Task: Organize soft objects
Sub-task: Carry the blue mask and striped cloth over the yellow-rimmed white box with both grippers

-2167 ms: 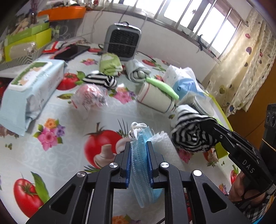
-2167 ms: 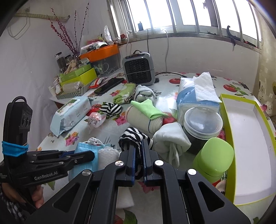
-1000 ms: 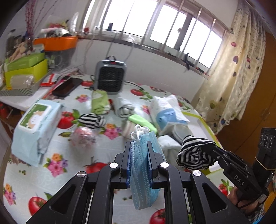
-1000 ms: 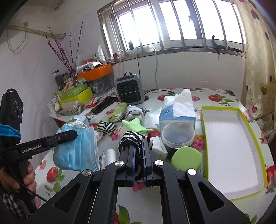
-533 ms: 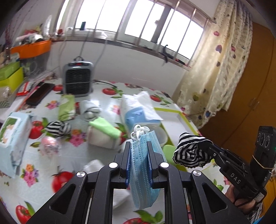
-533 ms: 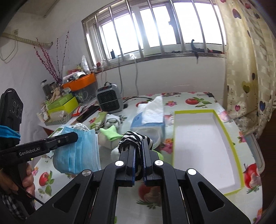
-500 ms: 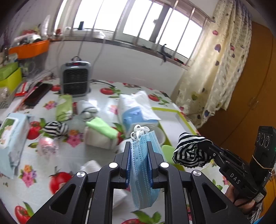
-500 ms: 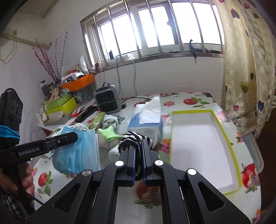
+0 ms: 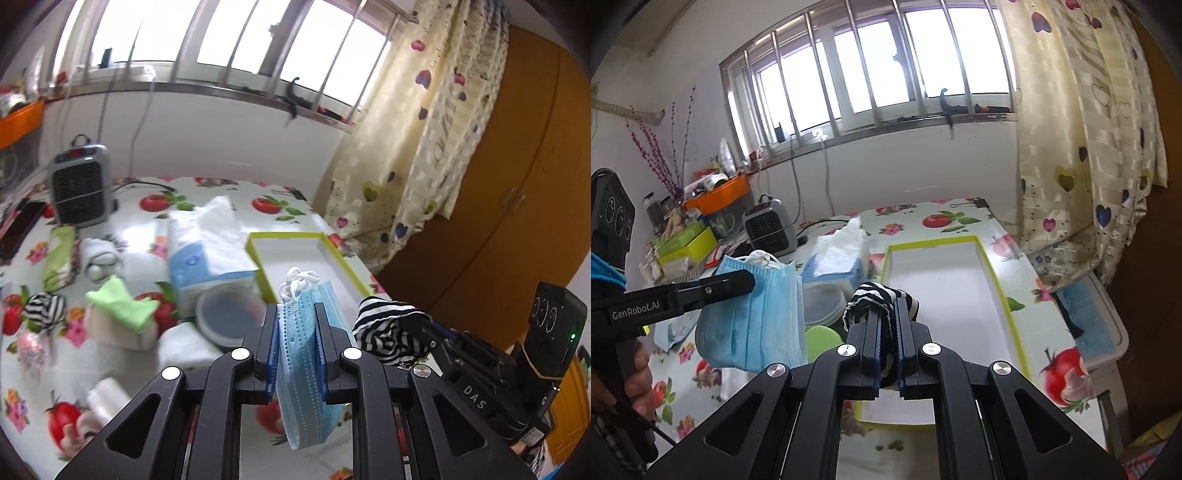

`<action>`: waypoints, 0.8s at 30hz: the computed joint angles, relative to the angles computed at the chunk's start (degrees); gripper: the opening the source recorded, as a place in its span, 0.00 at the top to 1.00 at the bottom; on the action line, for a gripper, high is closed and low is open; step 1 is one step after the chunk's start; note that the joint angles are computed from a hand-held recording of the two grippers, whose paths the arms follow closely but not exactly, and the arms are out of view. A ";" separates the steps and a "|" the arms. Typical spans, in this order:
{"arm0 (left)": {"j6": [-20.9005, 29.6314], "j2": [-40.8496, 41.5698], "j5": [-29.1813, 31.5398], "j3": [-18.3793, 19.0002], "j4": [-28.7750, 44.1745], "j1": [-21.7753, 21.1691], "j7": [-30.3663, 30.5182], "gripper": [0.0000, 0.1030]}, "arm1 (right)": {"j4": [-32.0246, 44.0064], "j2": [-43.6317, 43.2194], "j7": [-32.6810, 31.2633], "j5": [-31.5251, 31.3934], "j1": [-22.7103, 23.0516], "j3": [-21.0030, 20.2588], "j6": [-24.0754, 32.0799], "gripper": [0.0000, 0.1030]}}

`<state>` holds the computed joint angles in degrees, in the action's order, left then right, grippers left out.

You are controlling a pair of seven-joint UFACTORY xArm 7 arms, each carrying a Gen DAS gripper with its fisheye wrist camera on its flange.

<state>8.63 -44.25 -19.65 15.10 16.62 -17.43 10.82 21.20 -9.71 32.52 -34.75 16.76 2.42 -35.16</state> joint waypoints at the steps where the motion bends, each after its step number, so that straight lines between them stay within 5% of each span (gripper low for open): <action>1: -0.34 1.26 -0.14 -0.05 0.66 -0.59 -0.19 0.86 | -0.06 0.23 -0.10 0.04 -0.25 -0.23 -0.07 0.94; 15: -2.23 18.42 -8.93 6.78 10.35 -13.87 6.21 0.86 | 3.26 6.88 6.32 -7.23 -6.00 -1.71 1.67 0.94; 24: -1.64 26.94 -17.60 4.71 15.22 -14.76 11.84 0.86 | 5.27 9.45 8.29 -9.08 -9.07 0.27 3.28 0.94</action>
<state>6.99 -17.31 -37.24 19.81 31.84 -32.20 22.66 26.47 -0.26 40.81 -43.83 7.69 2.69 -31.88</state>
